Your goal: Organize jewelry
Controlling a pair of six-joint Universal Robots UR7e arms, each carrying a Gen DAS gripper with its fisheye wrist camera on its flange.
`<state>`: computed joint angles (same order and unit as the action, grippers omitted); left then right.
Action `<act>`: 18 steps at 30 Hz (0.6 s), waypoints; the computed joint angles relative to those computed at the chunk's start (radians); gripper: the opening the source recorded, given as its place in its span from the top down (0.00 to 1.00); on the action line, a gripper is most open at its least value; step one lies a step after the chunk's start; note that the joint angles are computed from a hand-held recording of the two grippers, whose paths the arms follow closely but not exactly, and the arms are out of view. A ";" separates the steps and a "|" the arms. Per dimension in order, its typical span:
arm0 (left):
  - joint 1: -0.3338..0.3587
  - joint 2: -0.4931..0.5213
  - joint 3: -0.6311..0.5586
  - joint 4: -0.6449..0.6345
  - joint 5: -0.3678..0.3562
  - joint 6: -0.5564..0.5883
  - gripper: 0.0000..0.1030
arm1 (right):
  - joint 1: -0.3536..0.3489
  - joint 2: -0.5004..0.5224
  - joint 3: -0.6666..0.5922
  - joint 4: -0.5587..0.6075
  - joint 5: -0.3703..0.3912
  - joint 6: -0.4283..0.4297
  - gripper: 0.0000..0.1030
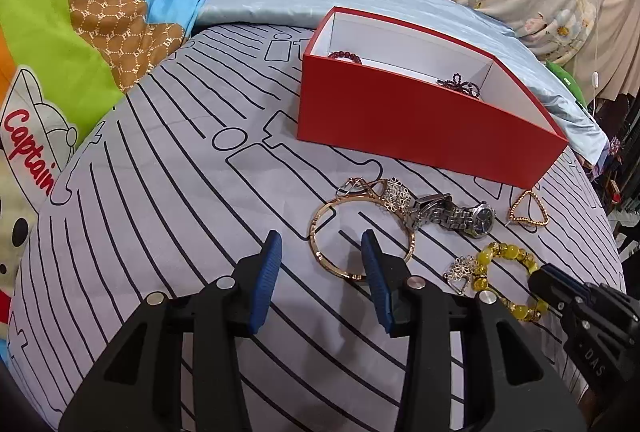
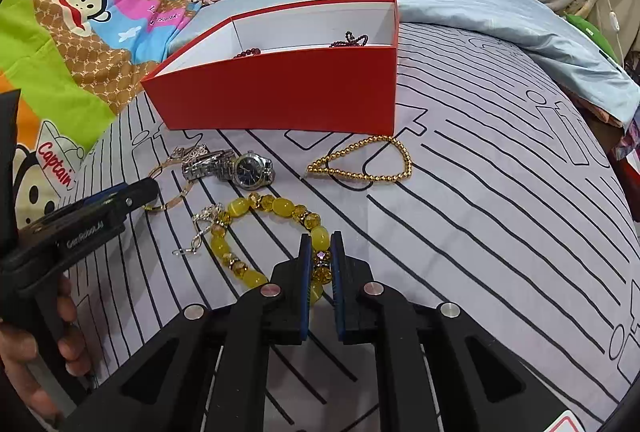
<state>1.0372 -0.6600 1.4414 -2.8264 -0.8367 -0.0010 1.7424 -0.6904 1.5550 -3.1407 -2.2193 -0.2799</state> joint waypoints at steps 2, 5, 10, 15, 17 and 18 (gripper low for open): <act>0.000 0.003 -0.005 0.002 0.000 0.002 0.62 | 0.001 -0.002 0.012 -0.018 0.001 -0.001 0.91; 0.000 0.001 -0.003 0.001 -0.007 -0.002 0.61 | -0.001 -0.007 0.022 -0.024 0.012 0.007 0.91; -0.010 -0.009 0.030 -0.064 -0.031 0.017 0.30 | -0.006 -0.014 0.027 -0.020 0.028 0.016 0.91; -0.019 0.022 -0.010 -0.005 -0.010 0.041 0.30 | -0.008 -0.017 0.031 -0.020 0.035 0.019 0.91; -0.019 0.032 -0.027 0.023 -0.001 0.030 0.30 | -0.009 -0.019 0.032 -0.019 0.037 0.020 0.91; -0.019 0.037 -0.038 0.041 0.005 0.024 0.30 | -0.009 -0.019 0.032 -0.019 0.037 0.020 0.91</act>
